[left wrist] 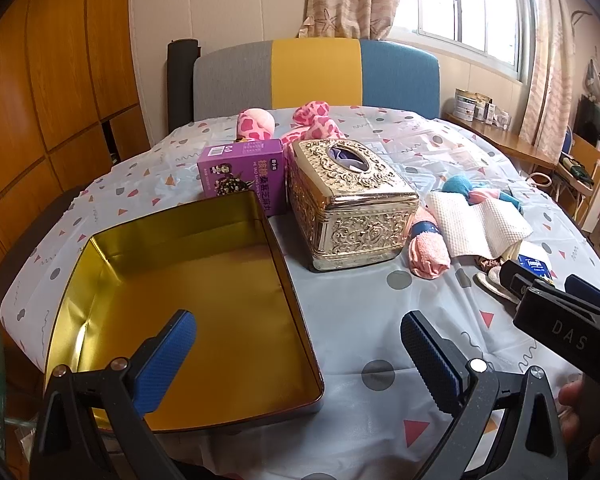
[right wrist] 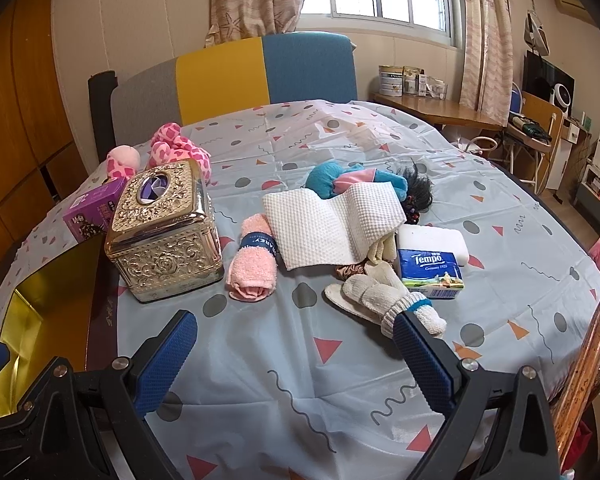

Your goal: Organize soft objects

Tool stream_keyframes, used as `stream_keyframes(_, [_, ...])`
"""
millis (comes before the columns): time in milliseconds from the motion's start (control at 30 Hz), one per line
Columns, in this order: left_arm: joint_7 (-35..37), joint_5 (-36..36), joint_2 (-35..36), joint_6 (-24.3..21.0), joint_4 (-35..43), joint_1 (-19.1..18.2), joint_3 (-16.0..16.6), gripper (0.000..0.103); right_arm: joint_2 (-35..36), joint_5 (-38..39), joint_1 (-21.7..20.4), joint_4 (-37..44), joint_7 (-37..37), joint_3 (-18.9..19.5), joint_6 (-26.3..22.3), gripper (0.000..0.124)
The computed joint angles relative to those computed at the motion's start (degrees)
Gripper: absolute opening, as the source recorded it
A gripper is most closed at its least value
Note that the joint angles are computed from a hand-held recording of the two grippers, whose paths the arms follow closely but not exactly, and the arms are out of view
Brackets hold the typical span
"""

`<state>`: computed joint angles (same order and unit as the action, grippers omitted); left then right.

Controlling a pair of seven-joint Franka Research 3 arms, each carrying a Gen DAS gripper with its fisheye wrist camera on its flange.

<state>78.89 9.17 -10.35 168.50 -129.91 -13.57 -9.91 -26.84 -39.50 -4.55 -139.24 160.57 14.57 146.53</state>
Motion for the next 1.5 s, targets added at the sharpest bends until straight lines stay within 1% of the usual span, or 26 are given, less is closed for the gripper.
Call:
stream_keyframes(233, [0.0, 0.5, 0.3, -0.4, 0.5, 0.1, -0.3, 0.103, -0.2, 0.1, -0.2, -0.1, -0.2, -0.4, 0.1, 0.100])
stream_keyframes(333, [1.3, -0.9, 0.5, -0.7, 0.6, -0.6, 0.2, 0.103, -0.2, 0.3, -0.2, -0.2, -0.4, -0.4, 0.2, 0.100])
stream_keyframes(667, [-0.6, 2.6, 0.9, -1.0, 1.3, 0.5, -1.2, 0.103, -0.3, 0.9, -1.2, -0.6, -1.0, -0.8, 1.1, 0.100])
stream_keyframes(800, [0.4, 2.2, 1.3, -1.1, 1.6, 0.0, -1.0, 0.103, -0.4, 1.3, -1.5, -0.8, -1.1, -1.0, 1.4, 0.100])
stream_keyframes(867, [1.7, 1.0, 1.5, -1.2, 1.7, -0.7, -0.6, 0.103, -0.4, 1.4, -1.7, -0.8, -1.6, -1.2, 1.6, 0.100])
stream_keyframes(967, [7.4, -4.7, 1.9, -0.9, 1.8, -3.0, 0.9, 0.103, -0.4, 1.6, -2.2, -0.9, -2.2, -1.6, 1.9, 0.100])
stream_keyframes(1000, [10.7, -8.1, 2.1, -1.0, 2.0, -4.3, 1.8, 0.103, -0.4, 1.6, -2.4, -0.9, -2.5, -1.7, 2.0, 0.100])
stream_keyframes(1033, [16.6, -14.4, 2.4, -1.5, 2.4, -6.7, 3.4, 0.103, -0.4, 1.6, -2.7, -0.9, -2.8, -1.8, 2.1, 0.100])
stream_keyframes(1100, [23.1, -21.2, 2.9, -3.1, 3.5, -8.0, 4.0, 0.103, -0.4, 2.3, -2.9, -0.9, -4.4, -2.9, 2.6, 0.100])
stream_keyframes(1167, [27.1, -25.1, 3.7, -5.6, 5.2, -8.0, 3.5, 0.103, -0.3, 2.7, -3.8, -0.5, -6.1, -3.8, 2.6, 0.100])
stream_keyframes(1200, [27.9, -25.8, 4.1, -6.7, 6.2, -7.5, 2.9, 0.103, -0.2, 2.8, -4.3, -0.3, -6.9, -4.2, 2.6, 0.100])
stream_keyframes(1300, [31.7, -30.7, 6.9, -12.8, 11.1, -6.6, 1.5, 0.102, 1.1, 3.1, -6.3, 1.1, -9.5, -5.8, 2.1, 0.100])
stream_keyframes(1367, [31.0, -30.9, 8.8, -15.8, 13.9, -5.4, -0.1, 0.102, 2.3, 2.6, -7.7, 2.0, -10.5, -6.5, 1.7, 0.100])
stream_keyframes(1400, [30.8, -30.5, 9.7, -16.6, 15.1, -4.9, -1.0, 0.101, 2.8, 2.5, -8.1, 2.3, -10.6, -7.0, 1.8, 0.100])
stream_keyframes(1433, [29.0, -28.1, 11.1, -17.0, 16.5, -4.5, -1.9, 0.099, 3.4, 3.3, -8.4, 2.5, -10.6, -7.7, 2.1, 0.100])
stream_keyframes(1500, [27.5, -24.9, 14.1, -18.7, 20.1, -4.0, -3.4, 0.086, 3.8, 6.5, -8.0, 2.0, -11.2, -9.7, 3.7, 0.100])
